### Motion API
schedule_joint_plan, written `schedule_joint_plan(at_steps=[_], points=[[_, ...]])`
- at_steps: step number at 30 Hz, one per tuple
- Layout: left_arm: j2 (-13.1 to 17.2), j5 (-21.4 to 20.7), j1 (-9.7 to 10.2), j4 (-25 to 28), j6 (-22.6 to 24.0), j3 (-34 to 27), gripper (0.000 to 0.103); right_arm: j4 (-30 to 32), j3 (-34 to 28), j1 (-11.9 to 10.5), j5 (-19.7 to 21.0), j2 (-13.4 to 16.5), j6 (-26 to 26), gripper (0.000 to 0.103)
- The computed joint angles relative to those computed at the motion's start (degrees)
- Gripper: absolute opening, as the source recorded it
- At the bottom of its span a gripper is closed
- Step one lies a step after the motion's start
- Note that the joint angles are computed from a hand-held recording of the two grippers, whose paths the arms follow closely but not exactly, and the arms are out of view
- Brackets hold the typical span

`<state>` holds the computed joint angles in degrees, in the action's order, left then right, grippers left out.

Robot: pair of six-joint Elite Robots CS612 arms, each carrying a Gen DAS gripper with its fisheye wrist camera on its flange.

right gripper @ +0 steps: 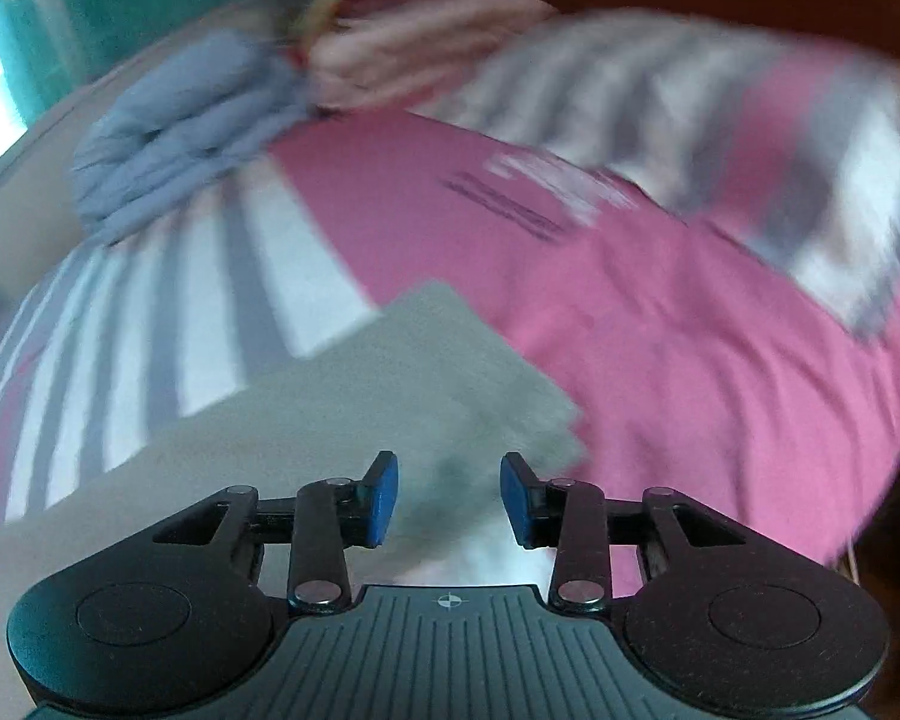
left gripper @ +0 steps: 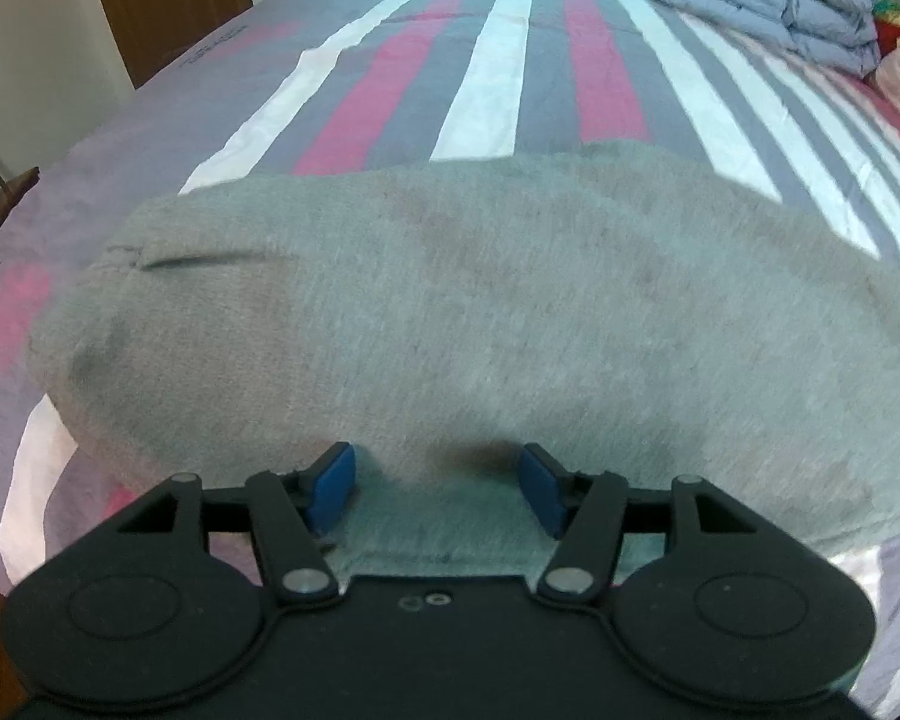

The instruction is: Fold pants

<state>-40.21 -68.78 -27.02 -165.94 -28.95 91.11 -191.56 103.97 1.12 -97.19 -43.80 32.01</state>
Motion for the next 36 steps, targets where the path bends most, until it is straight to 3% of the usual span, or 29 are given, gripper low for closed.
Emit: schedule_joint_plan(at_steps=[4, 6, 8, 14, 19, 21, 24, 28, 29, 32, 36], points=[[-0.2, 0.9, -0.07, -2.6, 2.7, -0.8, 0.051, 1.2, -4.2, 2.3, 5.5, 0.6, -7.1, 0.038], [0.1, 0.0, 0.29, -2.3, 3.8, -2.3, 0.05, 3.4, -7.3, 3.6, 10.2, 1.6, -9.9, 0.038], [0.8, -0.2, 0.69, -0.9, 3.8, -4.2, 0.044, 6.1, -11.0, 5.0, 14.4, 3.1, -12.9, 0.038], [4.6, 1.1, 1.85, 3.6, 3.5, -11.2, 0.044, 15.3, -24.6, 9.7, 22.9, 9.4, -23.7, 0.038], [7.7, 1.2, 2.92, 5.4, 4.3, -15.8, 0.047, 27.2, -39.9, 11.7, 29.5, 16.6, -27.7, 0.038], [8.3, -0.1, 3.34, 6.9, 3.8, -16.3, 0.049, 32.1, -47.5, 12.3, 29.7, 20.5, -28.2, 0.038], [8.5, 0.4, 3.12, 4.2, 5.0, -15.0, 0.049, 40.1, -59.1, 13.0, 29.5, 26.4, -31.5, 0.038], [8.2, -0.6, 3.31, 2.2, 3.9, -13.7, 0.049, 52.5, -72.4, 13.2, 33.2, 33.4, -36.5, 0.038], [8.2, -0.9, 3.39, 2.0, 3.7, -13.7, 0.049, 54.5, -73.9, 13.1, 34.8, 34.2, -37.1, 0.038], [8.4, -0.5, 3.27, 1.3, 4.5, -13.6, 0.049, 53.6, -70.9, 12.6, 38.6, 32.7, -41.1, 0.038], [8.5, -0.4, 3.24, 1.0, 4.8, -13.7, 0.049, 54.5, -67.9, 12.3, 40.7, 31.1, -48.1, 0.038]])
